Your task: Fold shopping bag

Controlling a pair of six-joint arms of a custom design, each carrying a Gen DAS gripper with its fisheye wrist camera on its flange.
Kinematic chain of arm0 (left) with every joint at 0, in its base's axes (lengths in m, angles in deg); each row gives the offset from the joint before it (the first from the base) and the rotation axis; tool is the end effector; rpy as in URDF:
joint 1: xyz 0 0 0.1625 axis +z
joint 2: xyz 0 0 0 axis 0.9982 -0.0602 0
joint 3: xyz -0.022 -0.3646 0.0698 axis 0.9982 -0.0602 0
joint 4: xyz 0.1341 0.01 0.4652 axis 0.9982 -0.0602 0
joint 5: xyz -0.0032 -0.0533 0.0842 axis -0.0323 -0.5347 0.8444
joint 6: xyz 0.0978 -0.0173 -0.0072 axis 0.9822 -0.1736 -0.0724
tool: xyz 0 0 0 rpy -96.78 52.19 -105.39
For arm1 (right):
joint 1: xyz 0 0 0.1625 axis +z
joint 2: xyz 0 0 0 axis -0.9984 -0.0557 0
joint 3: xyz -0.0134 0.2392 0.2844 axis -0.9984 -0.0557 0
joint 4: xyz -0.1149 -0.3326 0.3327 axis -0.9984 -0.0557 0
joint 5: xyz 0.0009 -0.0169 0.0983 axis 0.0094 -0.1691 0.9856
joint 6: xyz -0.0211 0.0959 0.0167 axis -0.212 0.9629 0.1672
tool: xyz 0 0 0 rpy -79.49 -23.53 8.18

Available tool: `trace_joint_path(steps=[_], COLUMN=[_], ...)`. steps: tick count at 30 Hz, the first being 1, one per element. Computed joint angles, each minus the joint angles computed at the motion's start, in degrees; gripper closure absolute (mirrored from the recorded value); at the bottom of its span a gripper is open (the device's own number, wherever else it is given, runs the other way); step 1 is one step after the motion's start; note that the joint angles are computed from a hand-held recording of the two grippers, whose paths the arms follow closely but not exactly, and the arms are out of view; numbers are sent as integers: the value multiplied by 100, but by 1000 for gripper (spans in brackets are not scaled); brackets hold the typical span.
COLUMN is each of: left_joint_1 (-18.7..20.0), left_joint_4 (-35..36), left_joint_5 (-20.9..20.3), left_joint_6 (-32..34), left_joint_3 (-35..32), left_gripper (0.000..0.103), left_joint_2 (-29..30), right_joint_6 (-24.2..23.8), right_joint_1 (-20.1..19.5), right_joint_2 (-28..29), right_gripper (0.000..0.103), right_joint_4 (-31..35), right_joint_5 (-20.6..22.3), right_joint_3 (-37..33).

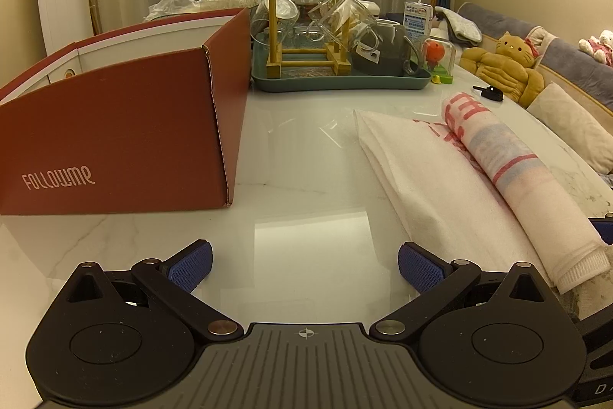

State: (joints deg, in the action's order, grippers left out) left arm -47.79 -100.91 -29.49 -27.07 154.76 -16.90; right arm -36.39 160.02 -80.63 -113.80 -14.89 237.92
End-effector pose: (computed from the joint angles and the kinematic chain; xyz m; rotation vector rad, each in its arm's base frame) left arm -0.4668 -0.6473 -0.0186 0.6870 2.2416 -0.9340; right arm 0.0241 -0.3468 0.2920 0.7685 -2.1802 0.9052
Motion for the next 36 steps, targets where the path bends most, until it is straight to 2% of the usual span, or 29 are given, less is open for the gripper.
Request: trace_joint_path(steps=[36], left_joint_1=[0], left_joint_4=[6], left_joint_5=[-1], left_joint_6=[-2], left_joint_3=[-5], left_gripper=[0], left_joint_2=[3], right_joint_6=[-29], right_joint_1=[-61], right_joint_2=[-126], right_gripper=[0], right_joint_4=[79], right_joint_5=[66], right_joint_3=[46])
